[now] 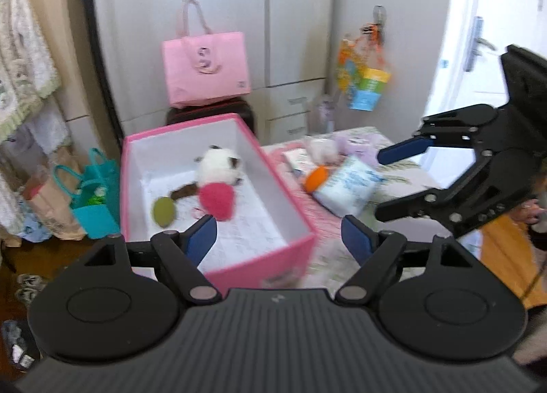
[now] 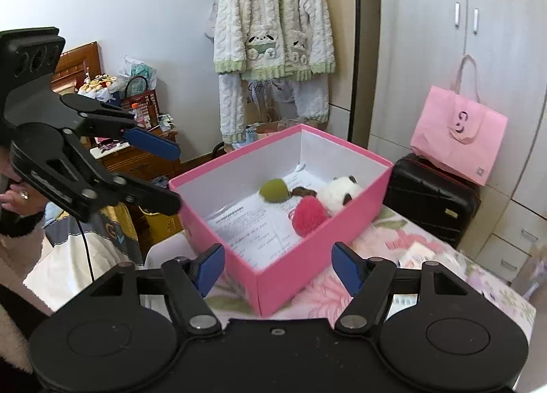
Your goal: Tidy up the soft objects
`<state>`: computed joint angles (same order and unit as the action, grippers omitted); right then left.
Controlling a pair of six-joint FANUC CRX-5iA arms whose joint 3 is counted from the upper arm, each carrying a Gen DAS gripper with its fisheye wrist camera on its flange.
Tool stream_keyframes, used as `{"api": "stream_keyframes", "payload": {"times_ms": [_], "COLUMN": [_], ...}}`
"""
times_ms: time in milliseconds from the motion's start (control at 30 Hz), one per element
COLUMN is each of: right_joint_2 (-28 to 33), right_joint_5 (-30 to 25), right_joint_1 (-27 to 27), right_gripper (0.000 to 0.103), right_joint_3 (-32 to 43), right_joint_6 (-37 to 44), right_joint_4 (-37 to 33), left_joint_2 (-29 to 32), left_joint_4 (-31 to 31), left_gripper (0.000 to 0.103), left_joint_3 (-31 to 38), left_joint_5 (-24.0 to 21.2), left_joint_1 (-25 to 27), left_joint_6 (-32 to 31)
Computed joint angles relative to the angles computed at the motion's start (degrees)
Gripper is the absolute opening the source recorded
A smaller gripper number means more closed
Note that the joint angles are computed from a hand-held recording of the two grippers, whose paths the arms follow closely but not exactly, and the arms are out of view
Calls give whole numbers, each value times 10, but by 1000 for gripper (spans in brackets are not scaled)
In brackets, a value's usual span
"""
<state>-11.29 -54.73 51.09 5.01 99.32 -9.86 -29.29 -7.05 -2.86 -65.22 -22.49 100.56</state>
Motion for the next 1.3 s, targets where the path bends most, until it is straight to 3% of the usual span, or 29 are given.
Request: {"api": "stream_keyframes", "payload": {"times_ms": [167,567,733,800,900,1067,1300], "right_joint_2": [-38,-73,-82,-81,-78,-66,-13], "right_joint_5": [3,-6,22,36,79,158,195], "right_joint_1": [12,-25,-35,-43,-50,-79,-117], "right_gripper": [76,79,80,80,82,82,82], "right_joint_3": [-50,-98,-122,-129,-154,-187,-175], "right_joint_6": [-59,-52,-38,-25,-21,13,56], "right_joint_4": [65,74,79,76,95,79,28], "left_joint_2": [17,92,112,121,144,175,226], "left_joint_4": [-3,23,43,11,-16,16,2], "left_gripper": [81,81,80,80,80,80,77], "left_joint_3": [15,40,30,38,56,57,57], "left_joint_5": [-12,-6,52,69,81,111,142], "left_joint_1": [-44,-79,-77,-94,-107,-91,-81], "left_joint_6": [1,-11,-27,-17,3,2,98]}}
